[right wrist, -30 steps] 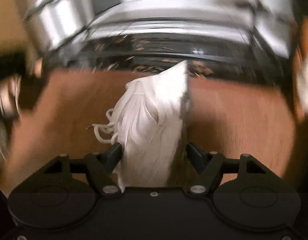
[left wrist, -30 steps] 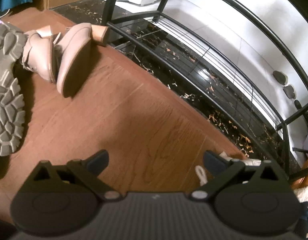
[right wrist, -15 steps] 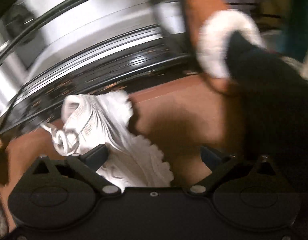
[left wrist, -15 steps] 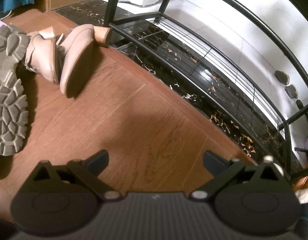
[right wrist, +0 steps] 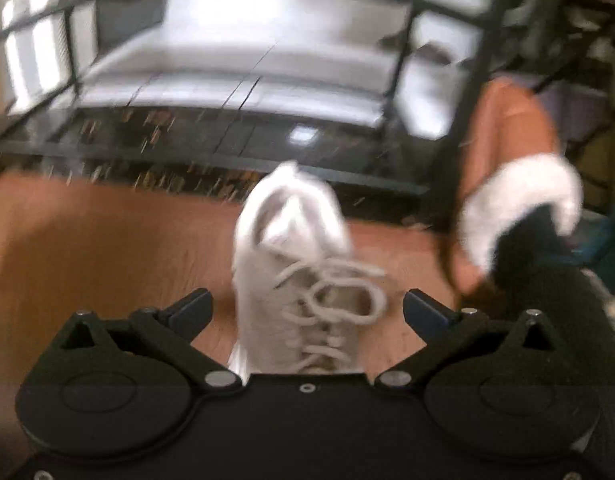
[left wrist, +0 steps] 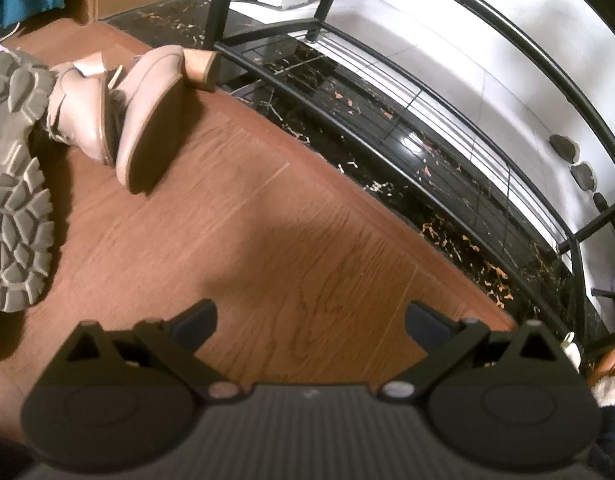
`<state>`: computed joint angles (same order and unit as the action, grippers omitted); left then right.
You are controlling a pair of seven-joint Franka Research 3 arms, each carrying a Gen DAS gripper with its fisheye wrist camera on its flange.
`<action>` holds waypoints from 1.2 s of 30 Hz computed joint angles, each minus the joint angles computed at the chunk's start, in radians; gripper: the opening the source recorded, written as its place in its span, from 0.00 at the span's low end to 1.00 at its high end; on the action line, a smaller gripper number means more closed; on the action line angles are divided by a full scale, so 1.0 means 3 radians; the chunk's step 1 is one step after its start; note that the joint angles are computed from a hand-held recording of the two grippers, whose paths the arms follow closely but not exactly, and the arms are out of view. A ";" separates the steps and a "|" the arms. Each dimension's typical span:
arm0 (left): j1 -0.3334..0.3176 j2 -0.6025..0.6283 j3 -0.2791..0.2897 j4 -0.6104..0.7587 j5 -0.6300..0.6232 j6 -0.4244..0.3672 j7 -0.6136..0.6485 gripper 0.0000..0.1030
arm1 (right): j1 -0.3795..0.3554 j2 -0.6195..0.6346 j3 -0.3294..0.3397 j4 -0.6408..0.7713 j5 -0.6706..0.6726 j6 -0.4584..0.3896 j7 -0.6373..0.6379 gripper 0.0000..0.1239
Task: Organize scattered shoes
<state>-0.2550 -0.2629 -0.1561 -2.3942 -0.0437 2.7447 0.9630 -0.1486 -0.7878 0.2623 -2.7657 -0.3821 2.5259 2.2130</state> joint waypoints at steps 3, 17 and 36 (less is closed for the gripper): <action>-0.0007 0.0017 0.0005 0.0015 -0.0020 -0.0026 0.0004 0.98 | 0.0045 0.0338 -0.0123 0.0114 0.0146 -0.0215 -0.0026 0.76; 0.0116 0.0096 -0.0092 0.0058 0.0195 0.0021 -0.0251 0.98 | 0.0423 0.0532 -0.0098 0.0096 0.0733 0.0425 0.0190 0.57; 0.0156 0.0139 -0.0116 0.0070 0.0376 0.0023 -0.0368 0.98 | 0.0728 0.0857 -0.0153 0.0453 0.0812 0.0699 0.0267 0.74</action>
